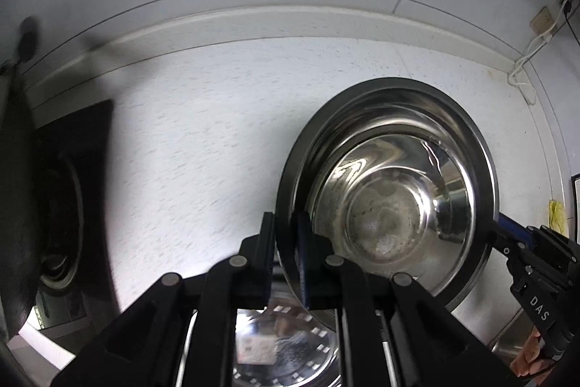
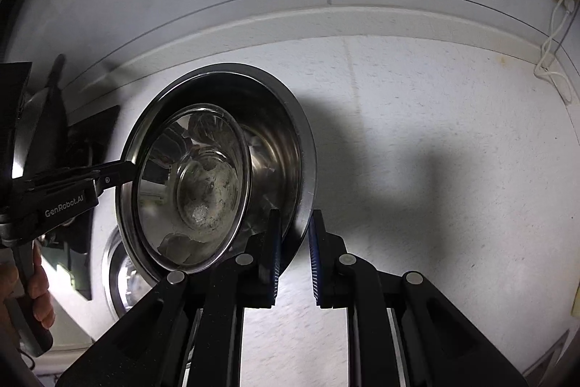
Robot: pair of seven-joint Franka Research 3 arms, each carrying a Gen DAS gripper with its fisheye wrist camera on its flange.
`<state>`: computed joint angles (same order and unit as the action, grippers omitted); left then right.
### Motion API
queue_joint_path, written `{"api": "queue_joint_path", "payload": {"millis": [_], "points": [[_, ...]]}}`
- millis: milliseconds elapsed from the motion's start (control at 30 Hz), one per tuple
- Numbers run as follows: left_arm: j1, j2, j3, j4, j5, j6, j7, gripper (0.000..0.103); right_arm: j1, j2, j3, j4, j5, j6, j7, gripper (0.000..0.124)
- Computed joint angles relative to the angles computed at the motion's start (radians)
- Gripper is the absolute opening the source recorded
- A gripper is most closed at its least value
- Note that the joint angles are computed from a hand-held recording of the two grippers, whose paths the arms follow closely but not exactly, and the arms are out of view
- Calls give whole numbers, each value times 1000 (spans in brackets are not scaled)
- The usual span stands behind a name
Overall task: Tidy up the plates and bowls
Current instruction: 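Carry the bowl stack onto the plate stack and open both tools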
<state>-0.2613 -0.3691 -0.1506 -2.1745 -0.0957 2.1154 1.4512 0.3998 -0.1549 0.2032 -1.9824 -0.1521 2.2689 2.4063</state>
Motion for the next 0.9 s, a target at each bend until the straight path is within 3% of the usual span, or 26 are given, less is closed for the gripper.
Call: {"api": "queue_joint_path", "payload": {"millis": [400,767,900], "points": [[30,-308,50,-246,87,-43,-8,11,93,85,34,60,24,-13,-18,14],[35,-392,87,-365,77,-79,5,11,153,158,23,93,40,-47,-4,14],[35,-421,86,-410,82,-55,12,11,173,184,16,111,-10,-61,26,14]]}}
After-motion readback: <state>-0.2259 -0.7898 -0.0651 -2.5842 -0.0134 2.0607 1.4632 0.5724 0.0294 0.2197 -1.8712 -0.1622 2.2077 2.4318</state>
